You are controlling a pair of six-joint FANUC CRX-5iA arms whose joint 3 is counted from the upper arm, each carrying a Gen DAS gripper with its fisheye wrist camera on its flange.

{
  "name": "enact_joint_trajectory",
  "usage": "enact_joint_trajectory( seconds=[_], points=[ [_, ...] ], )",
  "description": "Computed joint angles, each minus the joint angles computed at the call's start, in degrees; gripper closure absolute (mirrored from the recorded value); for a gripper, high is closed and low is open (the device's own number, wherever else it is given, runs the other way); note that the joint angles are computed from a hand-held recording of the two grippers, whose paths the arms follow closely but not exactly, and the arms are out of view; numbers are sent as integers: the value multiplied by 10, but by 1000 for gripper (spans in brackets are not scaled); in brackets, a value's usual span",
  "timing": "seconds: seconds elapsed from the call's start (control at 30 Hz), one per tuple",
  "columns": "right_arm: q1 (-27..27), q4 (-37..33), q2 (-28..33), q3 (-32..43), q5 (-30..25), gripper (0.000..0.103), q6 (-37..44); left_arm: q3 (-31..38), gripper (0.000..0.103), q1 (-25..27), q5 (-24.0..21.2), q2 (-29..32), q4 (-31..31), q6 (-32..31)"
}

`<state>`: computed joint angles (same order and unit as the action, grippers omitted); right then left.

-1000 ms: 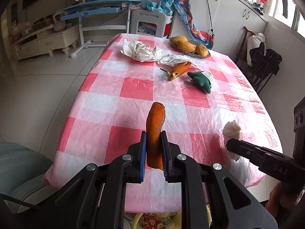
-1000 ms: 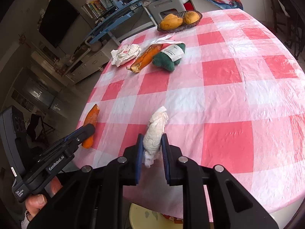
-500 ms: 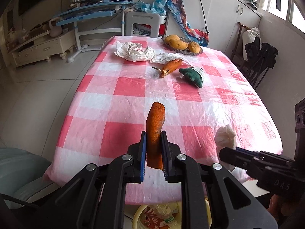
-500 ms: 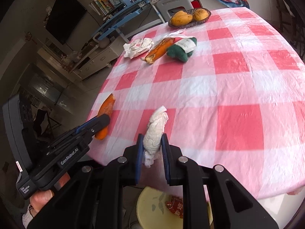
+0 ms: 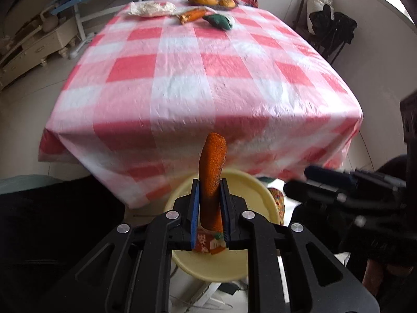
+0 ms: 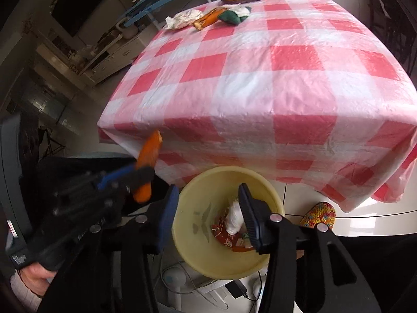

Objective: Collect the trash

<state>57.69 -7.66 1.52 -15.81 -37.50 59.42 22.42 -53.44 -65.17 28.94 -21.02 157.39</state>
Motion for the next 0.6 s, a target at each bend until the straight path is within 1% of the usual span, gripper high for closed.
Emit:
enact_joint_trajectory(
  seconds=[0.03,0.1,0.17,0.2,0.23,0.33,0.43,0.47,0.6],
  points=[
    [0,10,-4,-9,18,53,-13,7,89,-4,-11,6,2,-4],
    [7,61,-23,-44,62,50,-69,20,88,-13,-28,13,-8,-8],
    [16,119,-32,-71,100,44,-132,32,85,-26,-41,14,-35,2],
    [18,145,-34,-83,114,43,-158,40,80,-34,-51,13,-56,9],
    [19,171,-35,-90,121,42,-185,48,72,-42,-62,14,-76,17],
    [19,237,-30,-106,134,39,-254,67,57,-56,-99,18,-124,41],
    [20,308,-27,-123,142,36,-330,70,49,-59,-116,16,-148,69],
    [20,326,-26,-127,144,35,-349,71,48,-59,-120,15,-153,78],
    [20,370,-20,-135,140,33,-387,73,37,-64,-144,13,-178,120]
  ],
)
